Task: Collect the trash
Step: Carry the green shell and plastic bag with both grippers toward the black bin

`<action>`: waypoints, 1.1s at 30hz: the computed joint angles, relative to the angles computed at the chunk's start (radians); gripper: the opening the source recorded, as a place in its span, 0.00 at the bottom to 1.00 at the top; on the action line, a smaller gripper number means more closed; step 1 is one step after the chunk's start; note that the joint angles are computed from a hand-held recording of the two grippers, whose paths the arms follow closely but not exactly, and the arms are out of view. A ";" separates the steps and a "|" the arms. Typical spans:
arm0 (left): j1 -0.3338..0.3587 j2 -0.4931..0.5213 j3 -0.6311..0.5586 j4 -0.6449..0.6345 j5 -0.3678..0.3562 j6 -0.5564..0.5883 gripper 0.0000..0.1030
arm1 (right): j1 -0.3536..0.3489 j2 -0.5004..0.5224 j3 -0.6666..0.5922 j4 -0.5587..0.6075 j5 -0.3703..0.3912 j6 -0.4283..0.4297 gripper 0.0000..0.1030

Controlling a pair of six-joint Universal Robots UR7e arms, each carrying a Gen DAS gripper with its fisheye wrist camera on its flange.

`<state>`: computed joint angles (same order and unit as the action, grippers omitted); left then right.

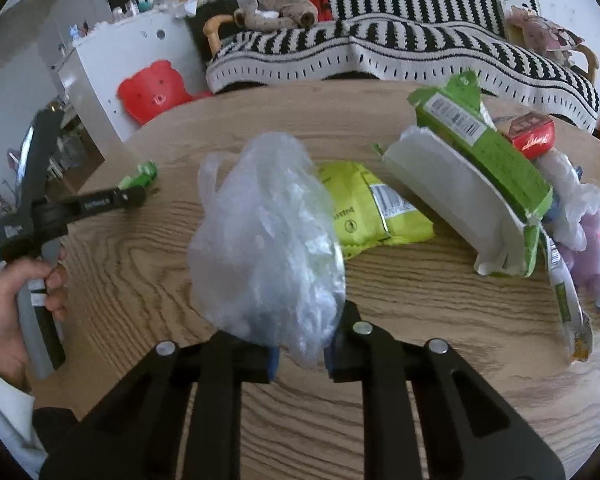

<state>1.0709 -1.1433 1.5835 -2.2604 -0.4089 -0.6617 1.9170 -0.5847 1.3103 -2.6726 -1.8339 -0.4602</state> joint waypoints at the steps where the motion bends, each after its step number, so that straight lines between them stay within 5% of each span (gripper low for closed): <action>1: -0.002 -0.002 0.002 0.001 -0.007 -0.002 0.32 | -0.005 -0.009 0.002 0.013 0.023 0.012 0.13; 5: -0.026 -0.013 0.026 0.009 0.007 -0.015 0.32 | -0.005 -0.011 -0.016 0.086 0.004 0.025 0.13; 7: -0.033 -0.017 0.028 0.034 0.015 -0.031 0.32 | -0.006 -0.008 -0.015 0.099 -0.009 0.020 0.23; 8: -0.035 -0.019 0.030 0.043 0.011 -0.038 0.32 | -0.002 -0.012 -0.002 0.076 -0.027 0.009 0.35; 9: -0.036 -0.022 0.031 0.054 0.009 -0.045 0.32 | 0.002 -0.019 0.020 0.032 -0.045 -0.010 0.72; 10: -0.038 -0.023 0.028 0.073 0.014 -0.059 0.32 | 0.000 -0.026 0.045 -0.008 -0.050 -0.033 0.94; 18: -0.058 -0.027 0.032 0.049 0.012 -0.033 0.32 | -0.015 -0.099 0.162 -0.168 0.033 -0.069 0.83; 23: -0.062 -0.028 0.030 0.122 0.000 -0.054 0.32 | -0.002 -0.061 0.093 -0.049 0.056 -0.017 0.81; 25: -0.061 -0.035 0.036 0.138 -0.011 -0.063 0.32 | 0.000 -0.049 0.068 -0.002 0.084 -0.002 0.37; 27: -0.061 -0.045 0.046 0.148 -0.014 -0.076 0.32 | -0.001 -0.051 0.067 0.019 0.110 0.019 0.20; 33: -0.064 -0.067 0.066 0.160 -0.010 -0.100 0.32 | 0.004 -0.056 0.081 -0.020 0.106 0.019 0.12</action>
